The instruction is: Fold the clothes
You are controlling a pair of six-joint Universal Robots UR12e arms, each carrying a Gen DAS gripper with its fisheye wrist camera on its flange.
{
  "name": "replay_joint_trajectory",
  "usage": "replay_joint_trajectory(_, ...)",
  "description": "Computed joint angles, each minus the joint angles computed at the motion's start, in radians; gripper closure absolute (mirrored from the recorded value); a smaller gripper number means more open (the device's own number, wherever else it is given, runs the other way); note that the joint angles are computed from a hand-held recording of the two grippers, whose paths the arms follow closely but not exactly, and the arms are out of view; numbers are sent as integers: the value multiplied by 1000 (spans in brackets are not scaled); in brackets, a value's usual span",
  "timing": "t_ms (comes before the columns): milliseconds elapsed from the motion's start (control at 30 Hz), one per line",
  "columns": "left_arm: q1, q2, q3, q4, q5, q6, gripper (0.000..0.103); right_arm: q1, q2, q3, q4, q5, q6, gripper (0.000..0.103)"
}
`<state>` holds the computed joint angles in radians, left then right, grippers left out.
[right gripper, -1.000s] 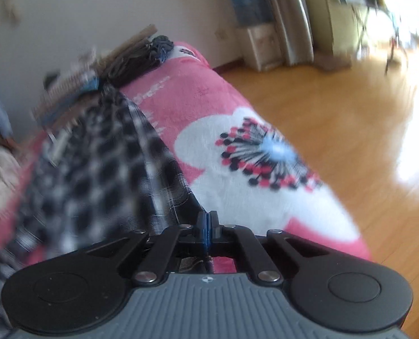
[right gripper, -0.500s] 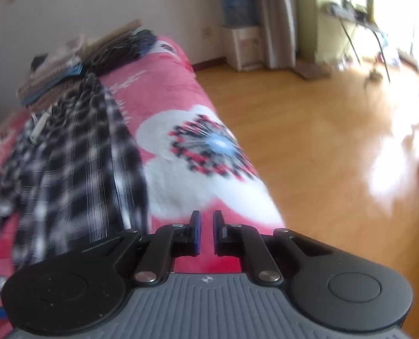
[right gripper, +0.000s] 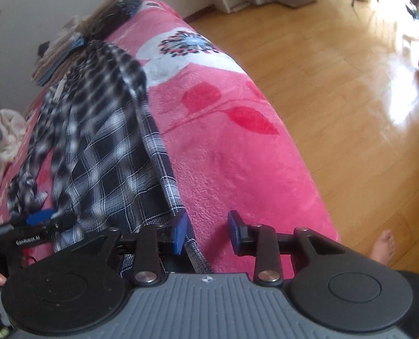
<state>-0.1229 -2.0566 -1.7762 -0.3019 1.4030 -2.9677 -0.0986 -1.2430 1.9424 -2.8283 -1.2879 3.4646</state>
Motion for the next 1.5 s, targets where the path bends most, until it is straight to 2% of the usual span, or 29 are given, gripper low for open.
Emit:
replay_joint_trajectory(133,-9,-3,-3,11,29,-11,15,3,-1,3,14,35,-45,72)
replay_joint_trajectory(200,-10,1,-9,19,38,-11,15,20,-4,5,21,-5,-89,79)
replay_joint_trajectory(267,-10,8,-19,25,47,-5,15,43,-7,8,4,-70,-132,101)
replay_joint_trajectory(400,-12,11,-23,31,63,-1,14,92,-10,13,-37,-239,-180,103)
replay_joint_trajectory(533,-13,11,-18,18,69,-9,14,121,6,-11,27,-399,-147,103)
replay_joint_trajectory(600,-12,16,-18,13,73,-10,14,105,1,-10,45,-397,-71,103)
replay_joint_trajectory(633,-12,20,-21,19,75,-13,15,89,-8,2,24,-367,-26,103)
replay_joint_trajectory(667,-11,26,-29,37,79,-20,20,72,-22,25,-32,-323,3,103)
replay_joint_trajectory(700,-7,34,-40,61,65,-30,21,57,-37,51,-97,-270,1,102)
replay_joint_trajectory(733,2,45,-55,94,26,-44,21,42,-53,71,-138,-218,-7,101)
replay_joint_trajectory(767,9,55,-67,121,-9,-51,20,38,-64,78,-138,-183,-50,101)
replay_joint_trajectory(833,14,69,-82,141,-68,-33,19,38,-81,80,-100,-135,-133,101)
replay_joint_trajectory(900,10,80,-88,112,-107,33,19,48,-86,70,-42,-107,-224,101)
replay_joint_trajectory(967,-6,88,-90,59,-95,109,19,68,-79,49,33,-115,-303,101)
replay_joint_trajectory(1033,-26,92,-85,-31,-35,177,19,84,-62,4,195,-123,-366,101)
replay_joint_trajectory(1067,-30,94,-84,-69,-14,188,19,90,-55,-13,267,-135,-368,101)
replay_joint_trajectory(1133,-21,110,-95,-133,-11,173,19,90,-63,-17,338,-143,-367,101)
replay_joint_trajectory(1200,2,127,-103,-196,-62,147,18,89,-82,-29,461,-164,-384,101)
replay_joint_trajectory(1267,12,139,-100,-253,-71,155,17,93,-103,-30,541,-193,-426,101)
replay_joint_trajectory(1300,16,144,-98,-280,-73,161,17,106,-111,-32,557,-228,-472,101)
replay_joint_trajectory(1367,22,161,-104,-315,-81,176,17,136,-112,-59,579,-303,-481,101)
replay_joint_trajectory(1400,26,170,-110,-321,-90,179,17,145,-114,-64,553,-315,-481,100)
replay_joint_trajectory(1433,31,177,-114,-326,-98,177,17,150,-119,-61,488,-308,-487,100)
replay_joint_trajectory(1500,44,186,-118,-326,-110,154,17,157,-115,-60,361,-251,-501,100)
